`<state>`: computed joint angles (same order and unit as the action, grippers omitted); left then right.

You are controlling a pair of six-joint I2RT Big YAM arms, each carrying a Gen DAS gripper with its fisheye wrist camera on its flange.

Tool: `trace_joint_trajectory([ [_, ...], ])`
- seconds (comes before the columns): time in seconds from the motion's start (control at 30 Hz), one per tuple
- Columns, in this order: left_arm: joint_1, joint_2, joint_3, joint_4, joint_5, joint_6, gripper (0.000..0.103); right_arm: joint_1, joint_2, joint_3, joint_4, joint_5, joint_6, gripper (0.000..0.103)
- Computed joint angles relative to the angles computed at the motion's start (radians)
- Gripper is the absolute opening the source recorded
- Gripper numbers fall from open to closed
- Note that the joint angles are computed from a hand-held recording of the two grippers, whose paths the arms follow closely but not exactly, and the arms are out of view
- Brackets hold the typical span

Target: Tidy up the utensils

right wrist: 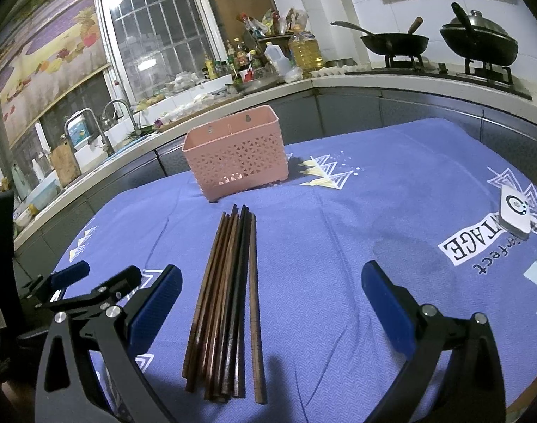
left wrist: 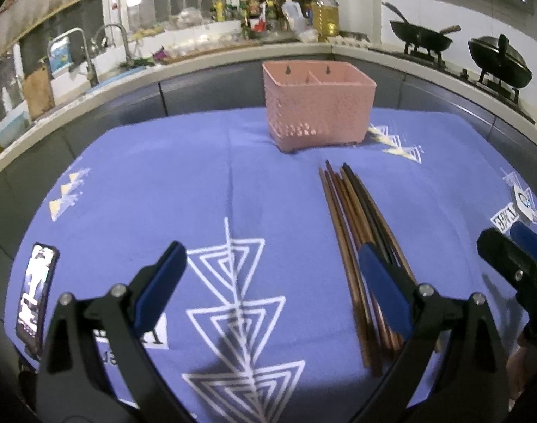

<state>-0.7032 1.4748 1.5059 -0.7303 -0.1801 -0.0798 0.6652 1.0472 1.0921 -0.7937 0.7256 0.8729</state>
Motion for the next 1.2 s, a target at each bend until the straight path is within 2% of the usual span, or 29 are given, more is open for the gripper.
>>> trace_joint_trajectory([
  [0.4, 0.001, -0.013, -0.011, 0.026, 0.000, -0.009, 0.094, 0.010, -0.003, -0.003, 0.006, 0.010, -0.004, 0.100],
  [0.7, 0.007, -0.096, -0.138, 0.081, 0.044, -0.022, 0.094, 0.035, -0.014, -0.011, -0.020, 0.011, 0.011, 0.096],
  [0.77, 0.008, -0.114, -0.164, 0.086, 0.048, -0.038, 0.094, 0.045, -0.014, -0.014, -0.024, 0.010, 0.015, 0.093],
  [0.87, 0.003, -0.145, -0.202, 0.110, 0.058, -0.049, 0.094, 0.059, -0.009, -0.017, -0.023, -0.006, 0.007, 0.082],
  [1.07, 0.009, -0.163, -0.216, 0.172, 0.074, -0.025, 0.092, 0.047, -0.020, -0.030, 0.016, -0.049, -0.014, 0.053],
  [1.13, 0.021, -0.131, -0.165, 0.140, 0.088, -0.013, 0.087, 0.047, -0.020, -0.025, 0.024, -0.048, -0.038, 0.045],
  [1.2, 0.035, -0.091, -0.099, 0.103, 0.114, -0.018, 0.087, 0.052, -0.018, -0.007, 0.030, -0.013, -0.087, 0.044],
])
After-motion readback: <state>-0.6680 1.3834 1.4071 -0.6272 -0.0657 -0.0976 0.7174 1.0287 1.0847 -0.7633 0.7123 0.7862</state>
